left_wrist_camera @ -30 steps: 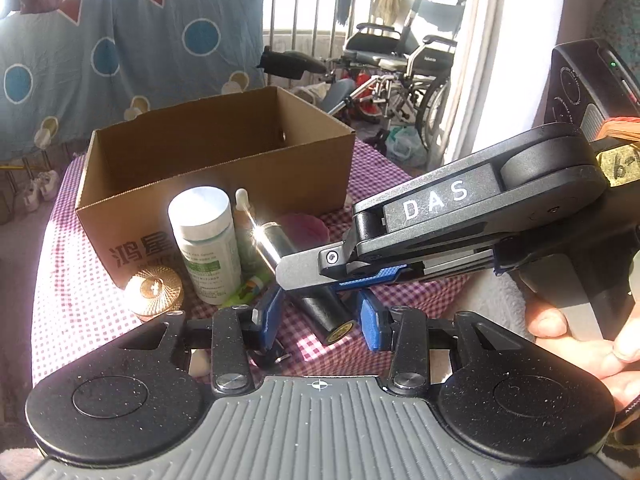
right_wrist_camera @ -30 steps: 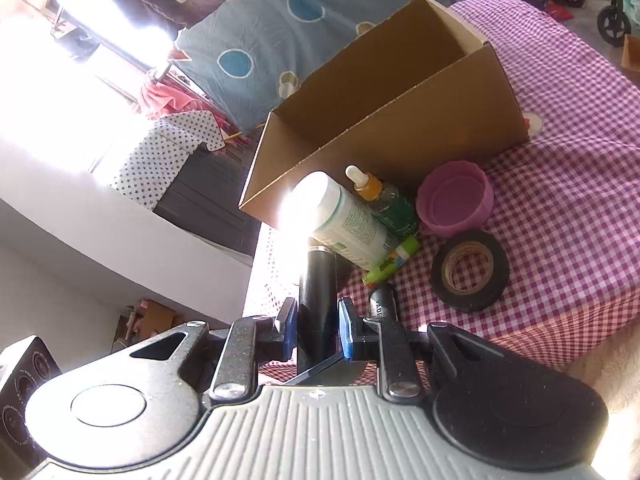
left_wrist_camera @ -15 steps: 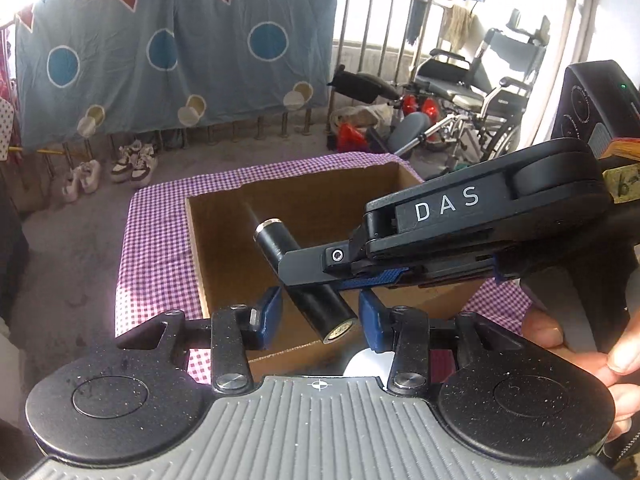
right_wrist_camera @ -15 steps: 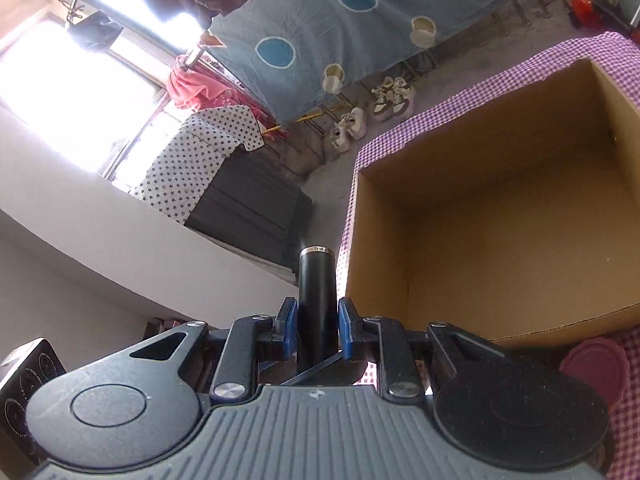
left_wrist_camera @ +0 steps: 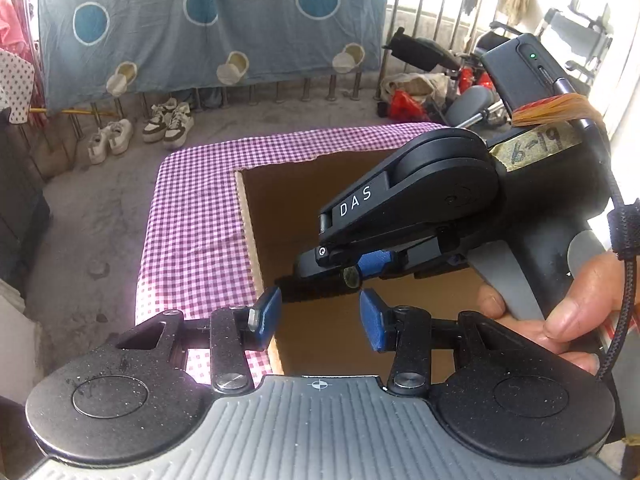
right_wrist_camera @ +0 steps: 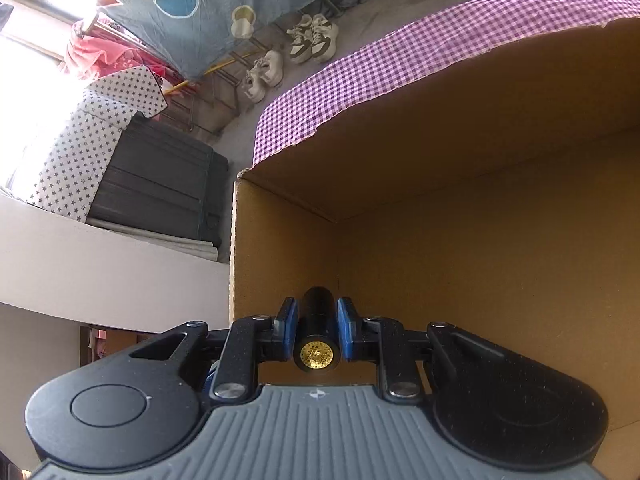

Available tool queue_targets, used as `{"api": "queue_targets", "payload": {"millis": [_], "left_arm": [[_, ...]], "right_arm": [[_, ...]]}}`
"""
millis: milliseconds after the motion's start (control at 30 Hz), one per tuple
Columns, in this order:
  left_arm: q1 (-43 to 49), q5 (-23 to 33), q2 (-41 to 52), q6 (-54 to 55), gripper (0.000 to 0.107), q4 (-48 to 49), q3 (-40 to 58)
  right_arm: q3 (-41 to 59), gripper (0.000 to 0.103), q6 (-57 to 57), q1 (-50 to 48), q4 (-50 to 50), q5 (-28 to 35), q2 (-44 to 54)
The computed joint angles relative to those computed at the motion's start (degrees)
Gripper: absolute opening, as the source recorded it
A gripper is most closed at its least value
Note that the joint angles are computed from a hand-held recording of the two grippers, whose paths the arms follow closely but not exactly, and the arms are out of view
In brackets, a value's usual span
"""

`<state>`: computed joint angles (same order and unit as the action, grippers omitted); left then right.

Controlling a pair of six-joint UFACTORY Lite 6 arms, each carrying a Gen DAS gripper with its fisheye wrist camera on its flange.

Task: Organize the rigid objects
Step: 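Lift the flashlight with the right gripper and release it into the box, then move the right gripper back and close it on the black key fob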

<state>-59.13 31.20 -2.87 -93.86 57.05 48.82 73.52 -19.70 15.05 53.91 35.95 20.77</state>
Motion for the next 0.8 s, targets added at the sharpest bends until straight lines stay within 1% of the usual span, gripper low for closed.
{"api": "queue_targets", "payload": {"millis": [100,167,233,333,467,600,667,800], "left_arm": [[0.71,-1.04,-0.52,0.02,0.044,-0.14,-0.19],[0.33,-0.56,-0.51,-0.21,0.044,-0.03,0.01],[0.24,-0.05,-0.39,0.02,0.044,-0.22,0.51],[-1.36,2.20,-1.48,-1.27,0.044,0.31,0.50],[-4.15,4.82,-4.68,-3.42,0.045,0.70,-0.70],[-10.16,10.09,-9.06,-6.69,0.045,1.16,-2.35],[-14.45,13.66,-11.43,-9.17,0.045,1.86,-3.38],[-24.65,21.53,-15.04,-14.64,0.045,2.51,-4.85]], "right_arm": [[4.85,0.025,1.80,0.92,-1.11,0.64,5.34],[5.85,0.025,3.42,1.30,-2.43,0.71,6.22],[5.53,0.025,3.39,1.26,-2.37,0.79,5.57],[2.46,0.025,1.77,0.08,-1.01,0.97,1.73],[-4.06,0.025,-2.30,-2.79,2.68,1.65,-6.03],[-12.17,0.025,-7.43,-7.48,6.80,5.10,-17.15],[-16.98,0.025,-8.83,-10.92,7.26,8.58,-24.98],[-26.40,0.025,-12.78,-20.52,8.06,19.28,-41.98]]}}
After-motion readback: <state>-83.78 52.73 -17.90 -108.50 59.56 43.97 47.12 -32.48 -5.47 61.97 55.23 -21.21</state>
